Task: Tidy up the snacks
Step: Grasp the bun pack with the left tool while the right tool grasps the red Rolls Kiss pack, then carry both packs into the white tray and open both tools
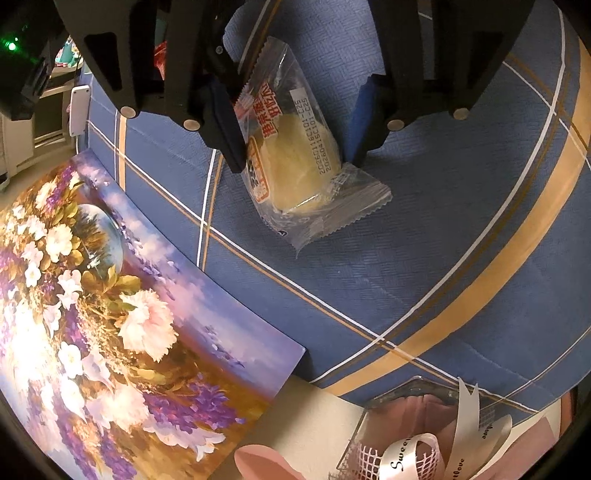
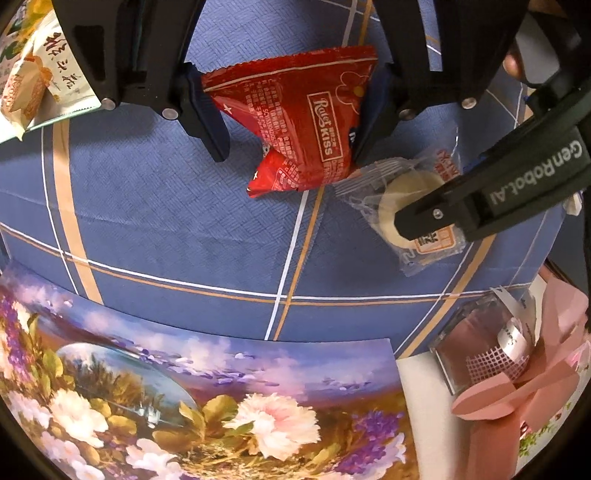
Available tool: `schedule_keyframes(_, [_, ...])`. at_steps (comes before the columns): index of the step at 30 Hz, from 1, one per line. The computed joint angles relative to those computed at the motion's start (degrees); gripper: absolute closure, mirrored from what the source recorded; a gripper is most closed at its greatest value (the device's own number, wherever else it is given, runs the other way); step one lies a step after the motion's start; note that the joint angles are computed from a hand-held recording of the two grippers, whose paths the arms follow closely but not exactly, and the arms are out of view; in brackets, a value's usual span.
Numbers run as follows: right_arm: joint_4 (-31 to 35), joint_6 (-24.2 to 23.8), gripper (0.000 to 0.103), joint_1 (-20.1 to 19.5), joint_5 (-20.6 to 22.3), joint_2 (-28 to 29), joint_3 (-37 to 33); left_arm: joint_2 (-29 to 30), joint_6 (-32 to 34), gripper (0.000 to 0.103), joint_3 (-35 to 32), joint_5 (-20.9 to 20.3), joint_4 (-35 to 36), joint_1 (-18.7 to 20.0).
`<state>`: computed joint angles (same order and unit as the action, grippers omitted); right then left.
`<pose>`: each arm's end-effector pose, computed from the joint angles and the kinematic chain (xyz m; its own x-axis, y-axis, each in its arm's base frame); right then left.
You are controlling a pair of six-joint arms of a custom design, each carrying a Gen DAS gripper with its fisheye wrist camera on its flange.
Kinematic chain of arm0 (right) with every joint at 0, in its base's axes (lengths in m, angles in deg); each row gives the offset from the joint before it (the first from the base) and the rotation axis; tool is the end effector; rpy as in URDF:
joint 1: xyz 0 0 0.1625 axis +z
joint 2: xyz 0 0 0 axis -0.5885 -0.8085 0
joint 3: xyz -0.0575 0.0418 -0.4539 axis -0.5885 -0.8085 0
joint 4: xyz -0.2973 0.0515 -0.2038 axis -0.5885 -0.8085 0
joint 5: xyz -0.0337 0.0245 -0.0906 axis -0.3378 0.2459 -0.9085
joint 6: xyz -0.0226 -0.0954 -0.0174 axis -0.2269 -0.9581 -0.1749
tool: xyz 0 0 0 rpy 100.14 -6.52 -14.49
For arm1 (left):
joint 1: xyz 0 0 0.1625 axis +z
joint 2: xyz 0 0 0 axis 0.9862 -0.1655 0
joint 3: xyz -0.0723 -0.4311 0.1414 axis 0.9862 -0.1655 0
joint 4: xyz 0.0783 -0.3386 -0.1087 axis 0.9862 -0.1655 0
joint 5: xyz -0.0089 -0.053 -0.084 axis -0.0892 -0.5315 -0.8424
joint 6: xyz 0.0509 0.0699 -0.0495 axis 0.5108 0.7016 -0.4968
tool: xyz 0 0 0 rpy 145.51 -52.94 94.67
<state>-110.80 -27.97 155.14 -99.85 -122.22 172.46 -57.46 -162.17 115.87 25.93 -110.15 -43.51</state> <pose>0.2884 -0.3604 0.0363 -0.7075 -0.4210 0.5676 -0.4683 0.8808 0.0696 -0.1019 -0.3373 0.2015 -0.8367 -0.5061 -0.2092 -0.2147 0.6546 -0.7249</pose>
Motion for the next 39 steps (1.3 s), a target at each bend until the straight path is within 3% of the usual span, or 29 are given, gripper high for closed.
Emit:
schedule_keyframes(19, [-0.4, 1.3, 0.037, -0.7, 0.9, -4.1, 0.0, -2.9, -3.4, 0.050, 1.1, 2.1, 3.6, -3.4])
schedule_keyframes(25, [2.6, 2.6, 0.037, 0.3, 0.1, -5.8, -0.9, -6.8, -6.5, 0.050, -0.8, 3.2, 11.5, -6.3])
schedule_keyframes(33, [12.4, 8.8, 0.037, 1.7, -0.2, -11.3, -1.6, -10.9, -13.2, 0.050, -5.2, 1.2, 25.3, -11.2])
schedule_keyframes(39, [20.1, 12.4, 0.037, 5.5, -0.9, -17.0, -2.6, -15.0, -22.0, 0.050, -9.1, -0.3, 38.8, -18.5])
